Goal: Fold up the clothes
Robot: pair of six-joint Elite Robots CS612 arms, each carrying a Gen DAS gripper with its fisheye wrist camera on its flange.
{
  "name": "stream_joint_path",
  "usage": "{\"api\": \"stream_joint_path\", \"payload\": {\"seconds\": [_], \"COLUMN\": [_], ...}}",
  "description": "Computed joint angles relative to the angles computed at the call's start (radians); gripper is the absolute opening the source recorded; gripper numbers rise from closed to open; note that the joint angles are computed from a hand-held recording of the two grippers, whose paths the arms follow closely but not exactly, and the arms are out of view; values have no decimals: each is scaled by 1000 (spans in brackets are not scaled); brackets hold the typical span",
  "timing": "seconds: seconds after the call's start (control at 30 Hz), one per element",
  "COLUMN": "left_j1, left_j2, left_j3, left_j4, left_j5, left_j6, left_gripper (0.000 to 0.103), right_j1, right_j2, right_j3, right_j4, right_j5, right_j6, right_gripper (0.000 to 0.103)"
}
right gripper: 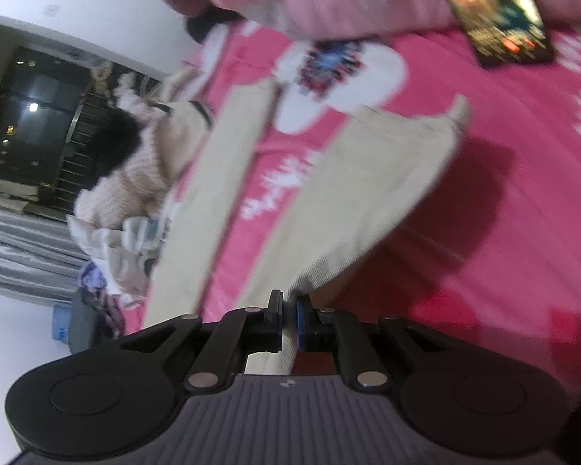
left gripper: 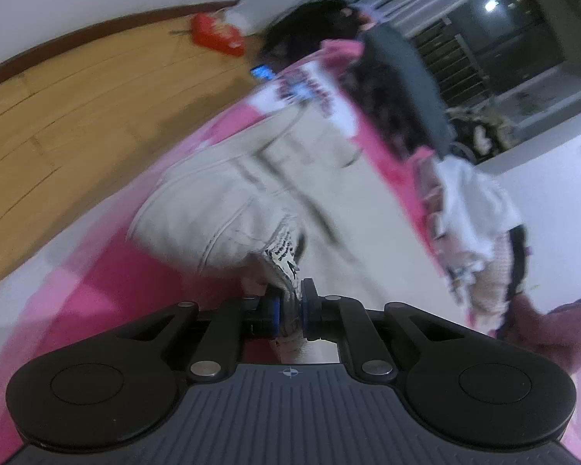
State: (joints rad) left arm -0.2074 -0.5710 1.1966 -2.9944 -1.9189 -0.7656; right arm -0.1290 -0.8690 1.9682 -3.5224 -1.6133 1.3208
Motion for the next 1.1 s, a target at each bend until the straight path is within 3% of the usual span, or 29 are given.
{"api": "stream_joint_path", "payload": {"seconds": [0.33,0.6,0.87,1.1], "left_j1": [-11,-17,-27,-39], "left_j2": [95,174,273,386], "left_j3": [-166,-314,-511,-749], "left_j4": [-110,-110,-8,187], "left_j5": [-35,-26,-20,14], "left_j6": [-121,-157,-183,-167], "left_gripper": [8,8,8,8], "right_j1": [-18,-40,-59,-66], "right_j2": [26,58,121,198], "right_j3": [-109,-221,-373,-511], "right_j4": [-7,46,180,306], "right_j5": [-51,-83,-85,-90], "right_j6": [-87,-128,-139,-141], "right_gripper": [8,7,7,7]}}
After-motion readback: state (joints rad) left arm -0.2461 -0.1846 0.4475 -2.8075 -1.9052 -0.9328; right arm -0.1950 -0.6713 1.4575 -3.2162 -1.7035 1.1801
